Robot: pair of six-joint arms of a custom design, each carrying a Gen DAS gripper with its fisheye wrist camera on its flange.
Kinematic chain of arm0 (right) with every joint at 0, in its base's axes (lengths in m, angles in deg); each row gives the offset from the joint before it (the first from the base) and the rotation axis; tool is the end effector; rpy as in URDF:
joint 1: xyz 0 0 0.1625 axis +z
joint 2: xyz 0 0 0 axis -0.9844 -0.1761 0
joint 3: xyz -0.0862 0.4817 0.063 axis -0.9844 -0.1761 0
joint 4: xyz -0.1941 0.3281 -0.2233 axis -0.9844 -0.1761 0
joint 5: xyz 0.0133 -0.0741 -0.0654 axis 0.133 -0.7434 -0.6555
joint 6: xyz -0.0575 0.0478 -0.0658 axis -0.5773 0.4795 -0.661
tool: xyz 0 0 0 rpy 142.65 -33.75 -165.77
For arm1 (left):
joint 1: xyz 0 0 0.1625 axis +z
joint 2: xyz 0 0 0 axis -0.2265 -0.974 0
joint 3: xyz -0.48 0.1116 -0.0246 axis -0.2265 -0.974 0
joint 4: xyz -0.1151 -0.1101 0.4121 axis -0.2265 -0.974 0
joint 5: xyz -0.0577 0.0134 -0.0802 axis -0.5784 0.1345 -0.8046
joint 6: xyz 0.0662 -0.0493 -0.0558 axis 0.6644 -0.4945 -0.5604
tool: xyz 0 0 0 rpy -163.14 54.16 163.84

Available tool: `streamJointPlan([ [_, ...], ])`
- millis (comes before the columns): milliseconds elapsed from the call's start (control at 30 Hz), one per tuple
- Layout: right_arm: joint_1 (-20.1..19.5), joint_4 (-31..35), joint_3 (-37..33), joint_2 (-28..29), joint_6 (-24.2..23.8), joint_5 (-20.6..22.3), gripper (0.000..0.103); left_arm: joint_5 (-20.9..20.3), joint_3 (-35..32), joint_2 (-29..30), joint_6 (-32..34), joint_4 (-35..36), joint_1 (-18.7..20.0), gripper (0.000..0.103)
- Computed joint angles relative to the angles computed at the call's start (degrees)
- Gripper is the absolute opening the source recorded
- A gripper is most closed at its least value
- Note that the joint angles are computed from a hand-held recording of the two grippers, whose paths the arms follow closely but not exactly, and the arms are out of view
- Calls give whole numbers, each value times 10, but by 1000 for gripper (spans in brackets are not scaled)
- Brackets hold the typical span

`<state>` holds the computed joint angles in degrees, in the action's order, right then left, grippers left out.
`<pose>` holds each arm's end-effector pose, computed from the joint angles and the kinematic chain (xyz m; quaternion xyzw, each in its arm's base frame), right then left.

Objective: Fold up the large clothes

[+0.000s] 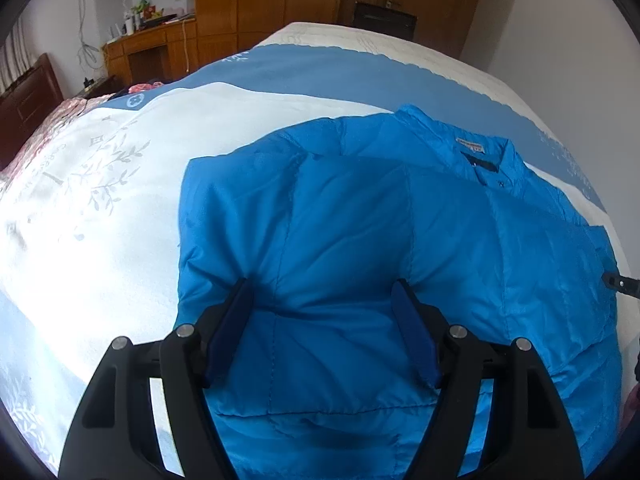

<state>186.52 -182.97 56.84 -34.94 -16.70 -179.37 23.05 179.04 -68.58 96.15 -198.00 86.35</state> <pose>0.2942 -0.6828 0.1101 0.0757 -0.9499 0.2216 0.2069 -0.0045 -0.7111 0.3813 0.0883 0.8935 -0.2978 0.3242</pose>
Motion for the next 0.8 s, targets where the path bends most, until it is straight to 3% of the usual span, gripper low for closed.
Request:
streamJointPlan([
  [167, 54, -95, 11, 20, -51, -150, 30, -3, 23, -29, -24, 0, -29, 71],
  [367, 75, -93, -7, 39, -59, -143, 30, 20, 49, -32, -45, 1, -58, 71],
  [467, 75, -66, -27, 59, -50, -129, 30, 17, 55, -20, -21, -20, -56, 71],
  [600, 74, -59, -46, 86, -51, -154, 29, 33, 47, 2, -6, -22, -44, 71],
  [800, 64, -58, -36, 90, -52, -140, 28, 37, 36, 20, 32, -35, -32, 73],
])
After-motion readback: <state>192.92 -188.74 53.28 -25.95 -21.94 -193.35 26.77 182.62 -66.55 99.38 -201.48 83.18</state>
